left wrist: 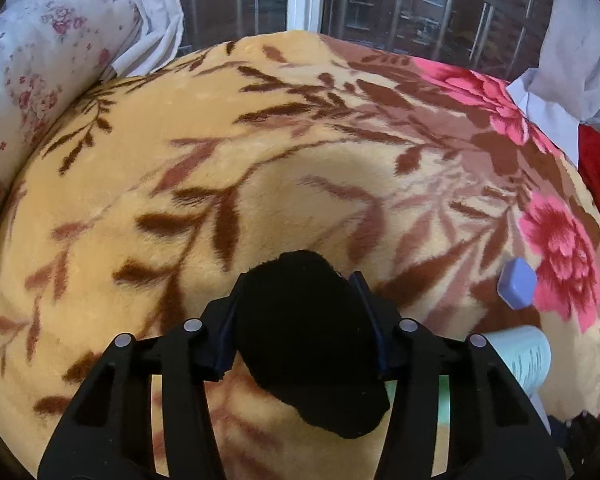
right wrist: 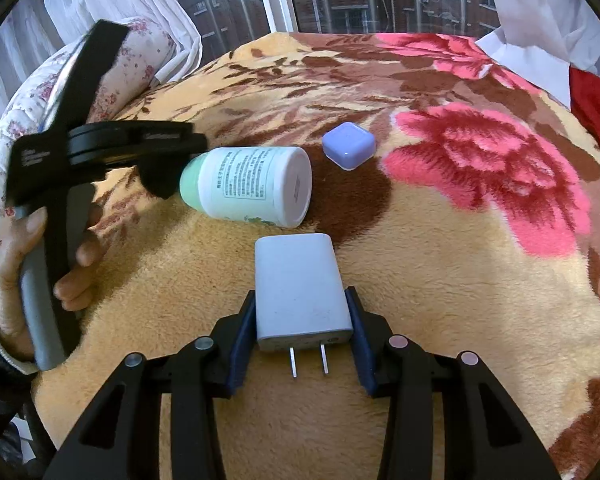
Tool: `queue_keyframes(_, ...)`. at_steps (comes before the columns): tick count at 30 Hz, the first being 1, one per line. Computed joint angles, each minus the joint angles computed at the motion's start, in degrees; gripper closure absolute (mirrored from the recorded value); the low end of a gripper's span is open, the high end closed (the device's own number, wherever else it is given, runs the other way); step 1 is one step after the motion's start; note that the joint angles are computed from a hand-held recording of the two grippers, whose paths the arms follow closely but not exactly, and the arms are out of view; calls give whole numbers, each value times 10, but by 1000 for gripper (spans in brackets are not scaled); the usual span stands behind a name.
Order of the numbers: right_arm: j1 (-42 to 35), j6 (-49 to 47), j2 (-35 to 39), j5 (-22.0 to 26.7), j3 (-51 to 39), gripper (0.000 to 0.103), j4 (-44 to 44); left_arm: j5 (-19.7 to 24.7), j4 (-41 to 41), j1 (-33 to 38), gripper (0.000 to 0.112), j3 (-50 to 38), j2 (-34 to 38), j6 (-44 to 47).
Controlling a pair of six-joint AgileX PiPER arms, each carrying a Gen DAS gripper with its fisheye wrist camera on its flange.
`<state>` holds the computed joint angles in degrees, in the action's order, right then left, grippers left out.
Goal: Collect trash
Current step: 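Grasp the black pom-pom with the left tool while the right tool holds the charger, then lower both tools over the orange bin and open them to drop the items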
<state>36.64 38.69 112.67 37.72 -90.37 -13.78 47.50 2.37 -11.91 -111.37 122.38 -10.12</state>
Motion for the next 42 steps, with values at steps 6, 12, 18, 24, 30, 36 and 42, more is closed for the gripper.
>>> queue_keyframes(6, -1, 26, -18, -23, 25, 62, -15, -76, -61, 42, 64, 185, -137, 102)
queue_keyframes(12, 28, 131, -46, -13, 42, 62, -92, -107, -205, 121, 64, 402, -330, 302)
queue_keyframes(18, 127, 263, -88, 12, 75, 62, -189, -79, -303, 207, 64, 555, -490, 466)
queue_keyframes(24, 283, 468, -143, 61, 131, 62, -323, -24, -393, 324, 64, 680, -625, 629)
queue_keyframes(30, 425, 620, -148, 131, 163, 62, -378, 74, -435, 453, 64, 759, -686, 762)
queue_keyframes(36, 502, 701, -101, 161, 173, 62, -361, 75, -437, 530, 63, 851, -711, 875)
queue_keyframes(42, 484, 721, -65, 77, 198, 62, -306, -24, -356, 448, 63, 904, -609, 826)
